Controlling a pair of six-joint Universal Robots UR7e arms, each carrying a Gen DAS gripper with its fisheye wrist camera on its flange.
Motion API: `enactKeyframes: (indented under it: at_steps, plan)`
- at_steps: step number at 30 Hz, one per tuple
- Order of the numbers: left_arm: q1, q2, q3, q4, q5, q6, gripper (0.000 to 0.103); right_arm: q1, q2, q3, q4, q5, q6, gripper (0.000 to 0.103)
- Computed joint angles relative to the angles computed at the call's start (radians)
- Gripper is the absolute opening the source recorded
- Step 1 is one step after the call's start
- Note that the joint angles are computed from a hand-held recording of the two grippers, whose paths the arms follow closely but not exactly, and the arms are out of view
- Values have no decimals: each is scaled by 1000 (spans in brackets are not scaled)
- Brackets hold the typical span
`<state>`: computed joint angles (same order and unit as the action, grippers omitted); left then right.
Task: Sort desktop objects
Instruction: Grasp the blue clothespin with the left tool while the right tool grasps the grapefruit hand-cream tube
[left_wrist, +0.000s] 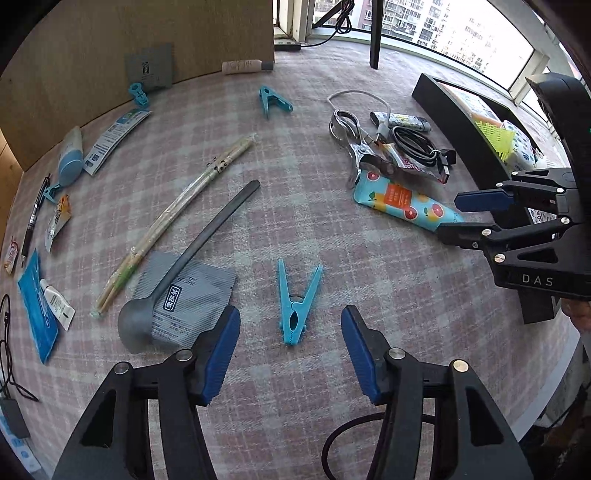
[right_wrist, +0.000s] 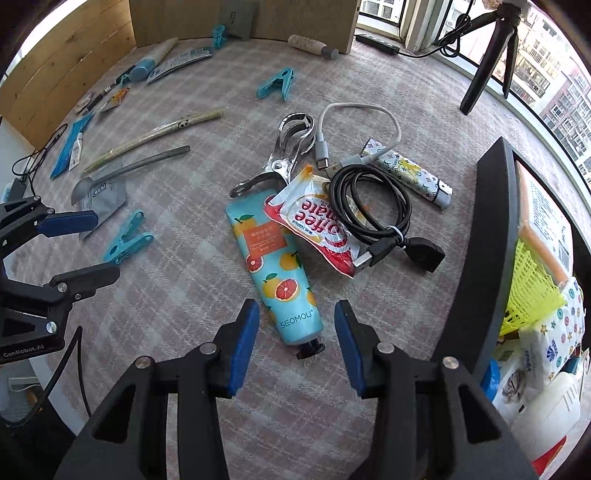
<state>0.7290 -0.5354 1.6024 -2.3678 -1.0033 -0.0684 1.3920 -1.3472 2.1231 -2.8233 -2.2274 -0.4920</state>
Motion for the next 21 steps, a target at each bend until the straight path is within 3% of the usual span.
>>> enactKeyframes:
  at_steps: [7,15,18,21]
  plan:
    - [4,23,-21,33,5,-11,40,7,35,-16,-2,-23,-14,34]
    - [3,38,-33,32,12,-14,37,14,46,-28,6,-34,-27,30]
    - [-1,41,-32,24,28,-20,20,15,41,-26,13,-25,-21,29]
    - [1,36,-27,20,21,-25,19,6,22,-18,21,3,-2,28]
